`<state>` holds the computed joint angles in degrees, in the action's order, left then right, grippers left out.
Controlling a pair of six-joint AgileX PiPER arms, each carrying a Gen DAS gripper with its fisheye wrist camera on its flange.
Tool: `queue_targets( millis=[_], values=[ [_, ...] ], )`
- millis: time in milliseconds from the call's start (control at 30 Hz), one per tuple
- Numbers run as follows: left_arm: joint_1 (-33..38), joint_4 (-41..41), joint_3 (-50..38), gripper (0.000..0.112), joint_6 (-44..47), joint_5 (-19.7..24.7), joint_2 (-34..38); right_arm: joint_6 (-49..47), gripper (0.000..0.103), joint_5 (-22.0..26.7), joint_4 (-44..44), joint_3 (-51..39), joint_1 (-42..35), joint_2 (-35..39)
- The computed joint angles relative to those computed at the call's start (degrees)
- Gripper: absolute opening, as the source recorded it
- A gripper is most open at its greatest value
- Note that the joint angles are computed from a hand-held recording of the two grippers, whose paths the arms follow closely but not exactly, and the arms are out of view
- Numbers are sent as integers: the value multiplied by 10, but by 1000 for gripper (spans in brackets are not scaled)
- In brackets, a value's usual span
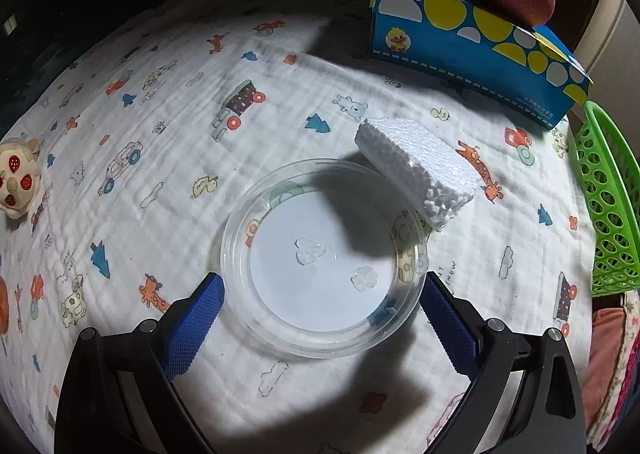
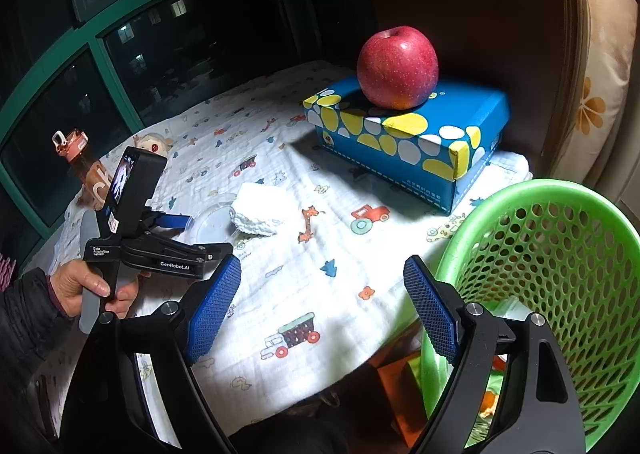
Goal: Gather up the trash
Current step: 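Move the left tool to the round clear lid while the right tool approaches the foam block, then grasp the round clear lid with the left tool while the right tool grasps the white foam block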
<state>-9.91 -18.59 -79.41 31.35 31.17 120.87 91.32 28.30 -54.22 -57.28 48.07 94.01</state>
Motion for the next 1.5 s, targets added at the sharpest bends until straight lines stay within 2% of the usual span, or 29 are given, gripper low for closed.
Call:
queue_targets(
  millis=[133,233,433,633,833,1067,1200,1400,1500],
  values=[
    [3,-23,-3,94,20,-8,3,-17,83,-11,12,-10,-9,12],
    [4,-31,3,89,28,-16,-1,-35,83,-20,25,-20,-14,23],
    [22,-40,13,88,22,-2,-16,-80,83,-49,61,-49,-28,52],
    [47,-26,59,88,17,-20,-56,-172,83,-67,135,-101,-42,97],
    [87,-50,92,88,41,-22,-97,-293,83,-66,237,-178,-49,164],
    [125,-75,132,88,72,-24,-137,-405,83,-35,334,-291,-60,254],
    [142,-86,145,88,88,-23,-150,-446,83,2,369,-366,-66,307],
    [162,-110,159,88,115,-21,-163,-479,83,57,397,-460,-72,369],
    [166,-120,165,88,125,-21,-166,-485,79,79,401,-495,-71,392]
  ],
)
